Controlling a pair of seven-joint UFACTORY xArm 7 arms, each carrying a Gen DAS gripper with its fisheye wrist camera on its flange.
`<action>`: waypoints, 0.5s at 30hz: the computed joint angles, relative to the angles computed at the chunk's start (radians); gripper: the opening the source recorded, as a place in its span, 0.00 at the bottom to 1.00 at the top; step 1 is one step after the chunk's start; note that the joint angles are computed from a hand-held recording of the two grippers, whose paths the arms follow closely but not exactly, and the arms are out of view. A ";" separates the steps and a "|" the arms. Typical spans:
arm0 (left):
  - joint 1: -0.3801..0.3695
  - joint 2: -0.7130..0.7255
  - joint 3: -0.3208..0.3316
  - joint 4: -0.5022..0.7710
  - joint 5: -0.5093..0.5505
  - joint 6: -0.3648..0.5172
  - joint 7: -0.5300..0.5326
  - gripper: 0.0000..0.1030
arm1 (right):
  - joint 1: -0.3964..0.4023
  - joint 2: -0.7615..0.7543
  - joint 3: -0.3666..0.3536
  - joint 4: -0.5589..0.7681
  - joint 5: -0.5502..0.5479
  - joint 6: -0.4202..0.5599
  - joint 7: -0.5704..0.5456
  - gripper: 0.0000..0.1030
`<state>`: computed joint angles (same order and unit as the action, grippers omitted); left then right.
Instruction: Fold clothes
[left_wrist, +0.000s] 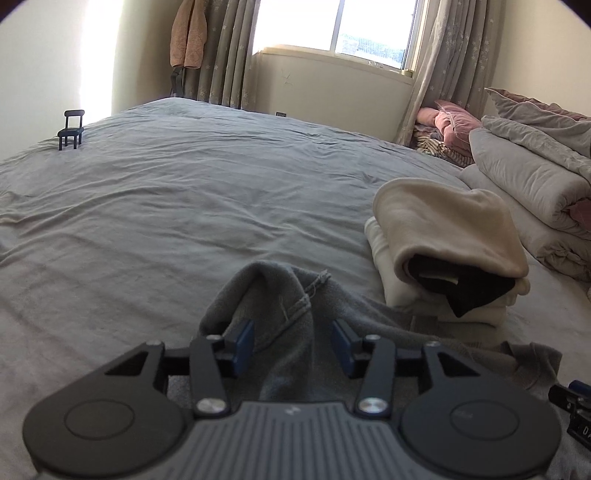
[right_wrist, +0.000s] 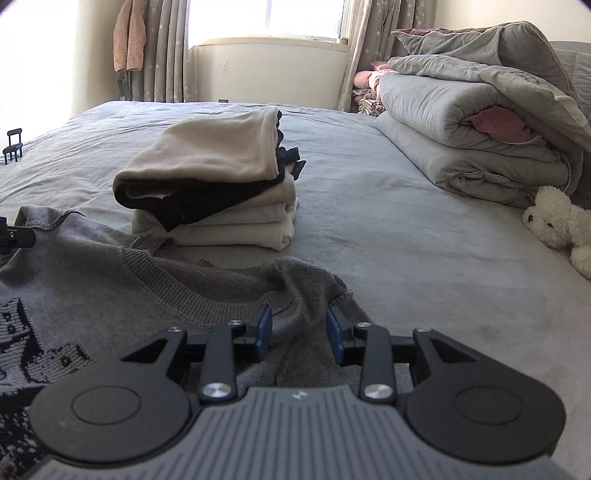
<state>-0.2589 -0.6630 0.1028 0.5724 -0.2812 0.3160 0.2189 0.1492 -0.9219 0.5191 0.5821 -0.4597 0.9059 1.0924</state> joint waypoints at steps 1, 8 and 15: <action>0.006 -0.018 -0.005 -0.002 0.006 0.017 -0.002 0.48 | 0.009 -0.007 -0.001 0.003 0.007 0.009 -0.002 0.38; 0.034 -0.147 -0.016 -0.021 0.040 0.141 -0.006 0.61 | 0.057 -0.067 0.005 0.018 0.065 0.064 0.000 0.45; 0.066 -0.256 -0.001 -0.045 0.048 0.264 -0.002 0.66 | 0.091 -0.115 0.041 0.042 0.117 0.125 0.002 0.48</action>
<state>-0.1929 -0.9193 0.1018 0.5272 -0.2329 0.5798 0.2165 0.2407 -1.0368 0.5597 0.6245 -0.3432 1.0304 1.0946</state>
